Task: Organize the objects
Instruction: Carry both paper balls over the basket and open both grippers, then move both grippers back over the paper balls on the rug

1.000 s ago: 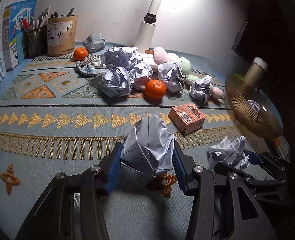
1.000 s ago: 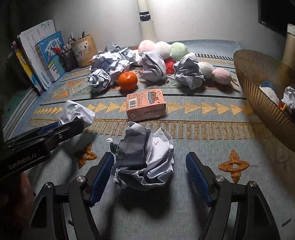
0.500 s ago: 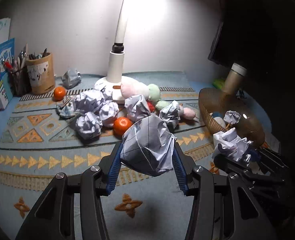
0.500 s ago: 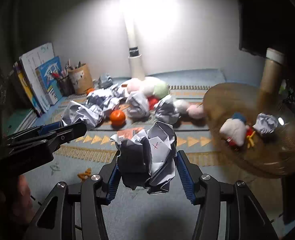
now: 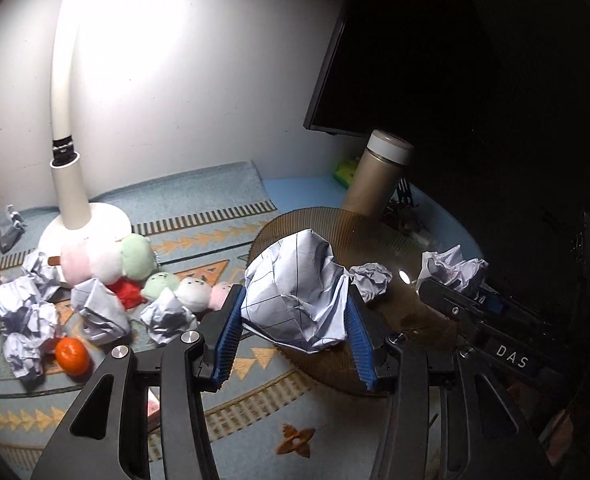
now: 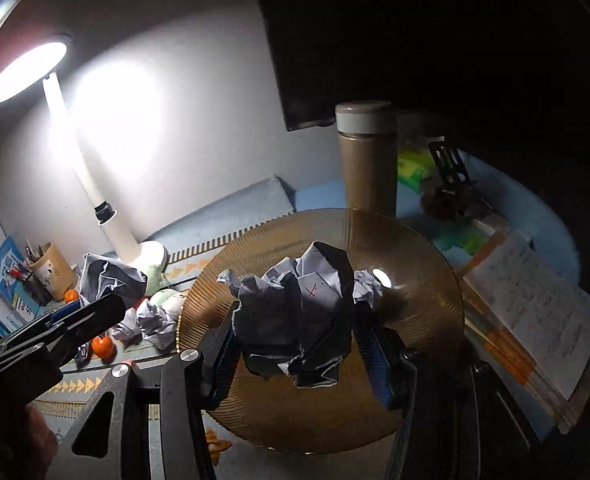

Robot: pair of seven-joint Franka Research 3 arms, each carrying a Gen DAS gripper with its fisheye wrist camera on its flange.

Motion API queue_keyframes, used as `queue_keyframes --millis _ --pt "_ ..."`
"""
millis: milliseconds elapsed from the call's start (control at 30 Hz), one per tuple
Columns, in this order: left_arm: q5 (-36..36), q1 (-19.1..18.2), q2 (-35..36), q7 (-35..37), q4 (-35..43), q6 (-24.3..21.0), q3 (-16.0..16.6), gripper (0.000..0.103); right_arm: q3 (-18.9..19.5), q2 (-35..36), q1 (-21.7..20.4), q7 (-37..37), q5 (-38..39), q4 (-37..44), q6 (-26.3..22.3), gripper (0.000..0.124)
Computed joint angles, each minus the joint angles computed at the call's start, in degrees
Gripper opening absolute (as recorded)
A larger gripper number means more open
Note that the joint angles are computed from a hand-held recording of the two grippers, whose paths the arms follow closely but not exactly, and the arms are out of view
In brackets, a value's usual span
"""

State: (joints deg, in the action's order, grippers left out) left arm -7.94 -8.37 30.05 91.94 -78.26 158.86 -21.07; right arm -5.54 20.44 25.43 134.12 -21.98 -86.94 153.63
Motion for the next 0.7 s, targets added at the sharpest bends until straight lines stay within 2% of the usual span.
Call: queue_keyframes --millis 100,133,167,233,267,433,567,700 --pt "1.43 -1.96 4.49 0.42 6.02 -2.95 0.23 0.047 0.19 0.19 -1.27 0.93 2.60 -1.52 0.28 0.057" --pt "1.05 -1.89 5.71 1.33 7.42 -3.58 -0.53 0.054 0.39 0.28 -1.73 0.79 3.53 -1.96 0.62 0.059" --pt "0.28 -1.60 6.84 2.55 8.71 -4.48 -1.56 0.056 0.30 0.46 -1.92 0.83 4.00 -2.16 0.66 0.060" --pt "0.04 -2.70 8.67 1.51 11.06 -5.41 -0.76 0.090 -0.18 0.45 -1.95 1.71 4.33 -2.81 0.88 0.069" --pt "-0.45 -2.69 8.66 1.01 10.28 -3.82 -0.69 0.095 -0.07 0.26 -2.27 1.72 4.94 -3.36 1.37 0.069" --pt "-3.22 -0.15 7.39 1.55 7.26 -2.47 -2.30 0.096 -0.30 -1.03 -2.43 2.61 5.39 -5.45 3.06 0.069" --pt "-5.80 3.21 2.31 2.95 -0.47 1.89 -3.51 0.096 0.54 -1.25 -1.85 1.36 5.47 -5.39 4.16 0.069" --pt "-7.97 7.48 -5.94 5.46 -11.62 7.93 -4.42 0.096 1.60 -0.65 0.22 -1.27 4.18 -3.18 4.85 0.069"
